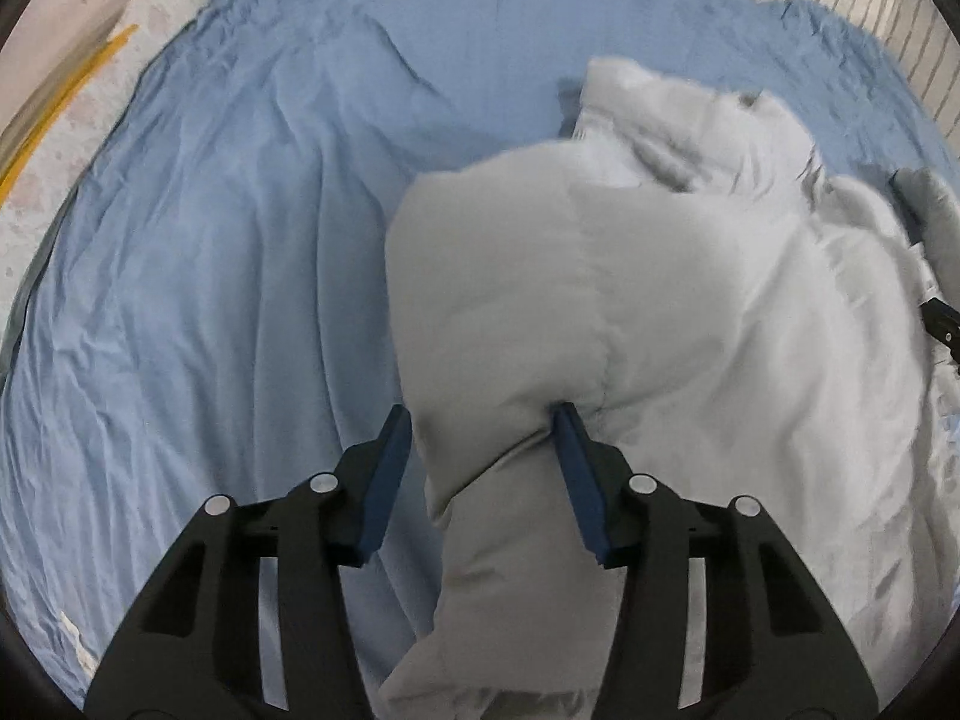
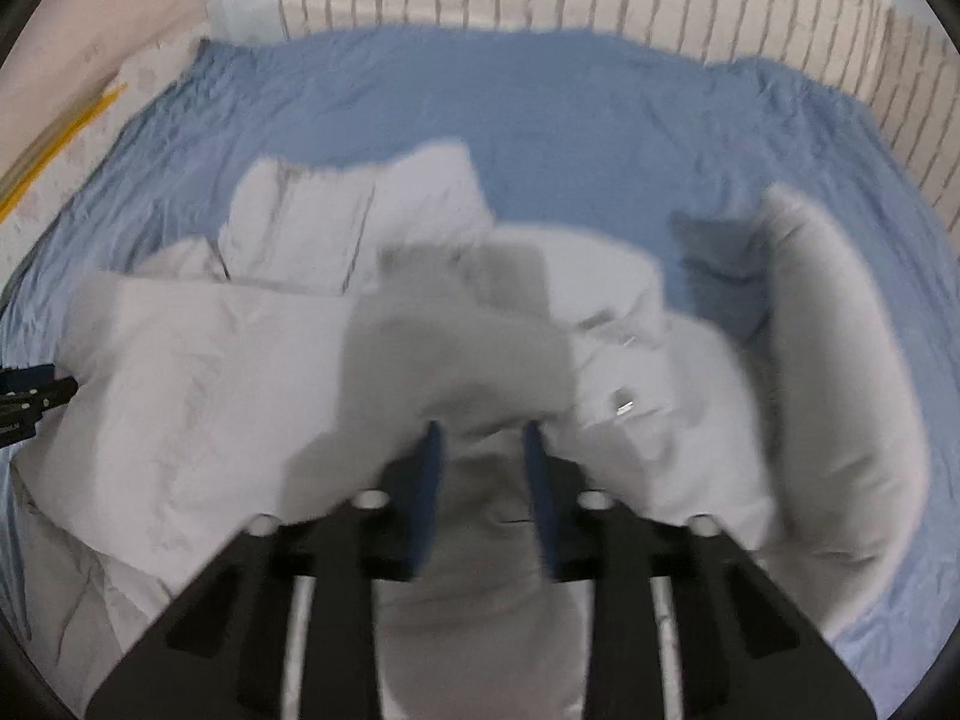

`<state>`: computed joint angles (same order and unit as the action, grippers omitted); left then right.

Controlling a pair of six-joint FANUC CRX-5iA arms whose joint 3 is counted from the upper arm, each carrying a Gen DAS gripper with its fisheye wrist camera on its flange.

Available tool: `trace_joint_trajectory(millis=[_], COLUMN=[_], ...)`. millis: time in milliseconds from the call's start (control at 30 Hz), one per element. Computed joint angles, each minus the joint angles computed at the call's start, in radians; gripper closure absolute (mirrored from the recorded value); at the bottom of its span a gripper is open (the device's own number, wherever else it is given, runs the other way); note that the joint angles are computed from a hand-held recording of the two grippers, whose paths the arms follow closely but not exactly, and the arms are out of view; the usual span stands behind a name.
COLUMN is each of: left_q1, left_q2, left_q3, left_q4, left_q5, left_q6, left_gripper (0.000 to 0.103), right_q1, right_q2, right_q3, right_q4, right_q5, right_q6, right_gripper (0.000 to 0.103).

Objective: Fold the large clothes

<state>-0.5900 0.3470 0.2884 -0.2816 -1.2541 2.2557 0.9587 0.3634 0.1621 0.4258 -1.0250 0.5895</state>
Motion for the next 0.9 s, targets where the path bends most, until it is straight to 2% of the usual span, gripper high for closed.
trace_joint_trajectory(millis=[100,233,400,467,567,700,800,900], left_q1=[0.022,0.047,0.054,0.039,-0.003,-0.028,-0.062,-0.086], left_q2=[0.034,0.066,0.064,0.036,-0.045,-0.145,-0.159,-0.139], left_q3=[0.003,0.015,0.017,0.004,-0.041,-0.122,-0.134,-0.133], left_q4=[0.038,0.066,0.070,0.048,-0.018,-0.029,-0.051,-0.064], left_q5=[0.003,0.008,-0.002,-0.012,-0.013,0.029,0.011,-0.019], left_q6=[-0.021,-0.035,-0.022,-0.010,0.019,0.047,0.058,0.054], left_gripper=[0.050,0.039,0.038,0.039,0.040,0.039,0.039,0.039], right_q1=[-0.010,-0.036,-0.060,-0.064,-0.039,0.026,0.059,0.067], right_q2=[0.052,0.113,0.199,0.167,0.069,-0.048,-0.073,-0.050], right_q3=[0.022,0.088,0.230,0.206,0.091,-0.047,-0.087,-0.083], right_q4=[-0.015,-0.068,-0.126,-0.153,-0.109,-0.024,0.014,-0.017], right_q5=[-0.029,-0.051,-0.149,-0.137,-0.058,0.023,0.035,0.011], right_q6=[0.020,0.066,0.141,0.140,0.088,0.013,-0.018,0.004], right_gripper=[0.090,0.092,0.093,0.092,0.089,0.076,0.076,0.078])
